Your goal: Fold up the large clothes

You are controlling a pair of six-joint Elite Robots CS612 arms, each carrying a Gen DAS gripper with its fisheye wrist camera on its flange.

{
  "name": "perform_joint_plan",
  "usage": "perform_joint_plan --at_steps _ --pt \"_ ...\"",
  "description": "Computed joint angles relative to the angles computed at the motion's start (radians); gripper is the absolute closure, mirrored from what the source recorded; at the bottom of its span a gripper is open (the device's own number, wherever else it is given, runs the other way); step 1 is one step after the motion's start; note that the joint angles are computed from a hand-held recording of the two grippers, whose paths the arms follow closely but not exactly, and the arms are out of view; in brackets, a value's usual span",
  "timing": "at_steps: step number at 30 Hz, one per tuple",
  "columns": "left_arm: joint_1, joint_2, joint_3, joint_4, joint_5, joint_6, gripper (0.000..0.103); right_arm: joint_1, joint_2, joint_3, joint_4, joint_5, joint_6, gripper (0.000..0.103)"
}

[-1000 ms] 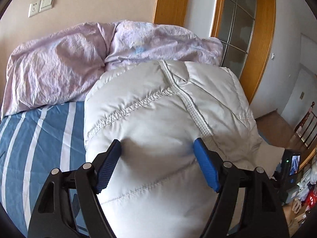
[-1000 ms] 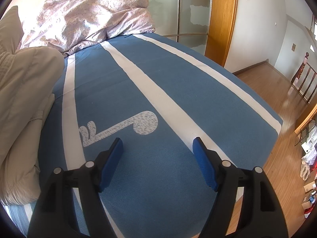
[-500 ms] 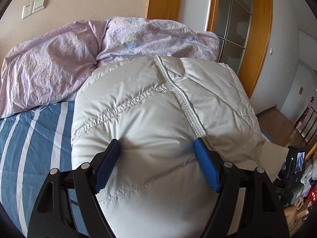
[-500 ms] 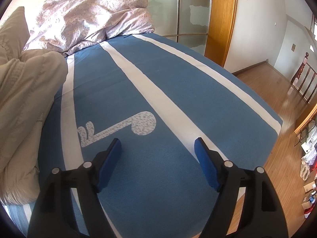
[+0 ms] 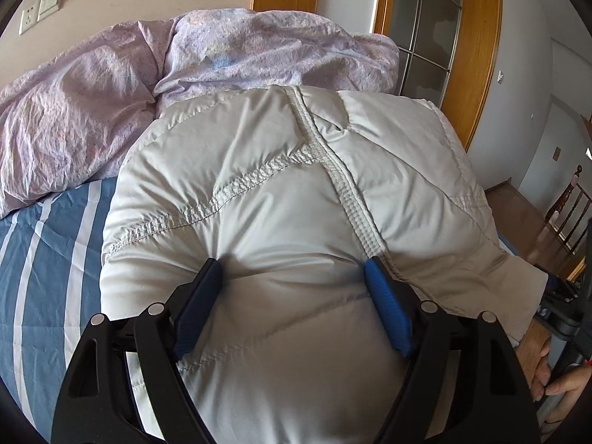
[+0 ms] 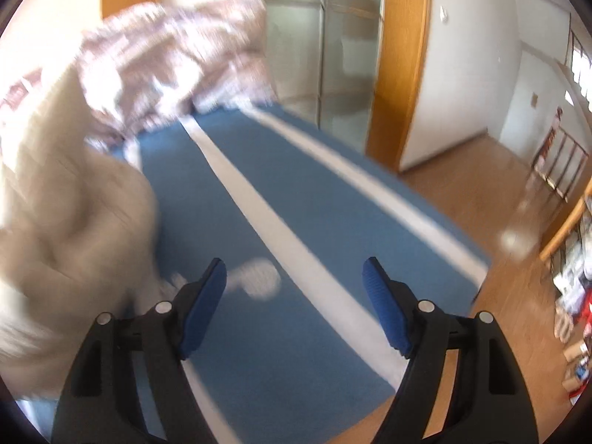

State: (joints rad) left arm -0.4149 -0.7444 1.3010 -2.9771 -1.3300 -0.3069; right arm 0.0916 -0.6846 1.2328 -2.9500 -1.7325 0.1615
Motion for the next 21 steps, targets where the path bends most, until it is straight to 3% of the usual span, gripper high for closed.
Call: perform_joint_plan --at_steps 4,7,8,12,16,21 --pt "0.001 -0.001 0.005 -0.012 -0.004 -0.006 0.024 0.015 -0.025 0.004 -0.102 0.052 -0.047 0.028" --pt "0.001 -0.001 0.005 -0.015 -0.001 -0.006 0.024 0.039 -0.032 0.003 -0.214 0.038 -0.079 0.028" --pt "0.001 -0.001 0.005 -0.016 -0.001 -0.006 0.024 0.043 -0.034 0.002 -0.235 0.075 -0.096 0.028" --pt "0.001 -0.004 0.010 -0.024 0.002 -0.019 0.023 0.061 -0.015 -0.050 -0.200 0.188 -0.175 0.029" --pt "0.003 -0.020 0.035 -0.049 0.009 -0.043 0.023 0.067 0.024 -0.125 -0.125 0.283 -0.165 0.037" --pt "0.016 -0.047 0.072 -0.081 0.020 -0.118 0.024 0.078 0.065 -0.196 -0.062 0.304 -0.174 0.040"
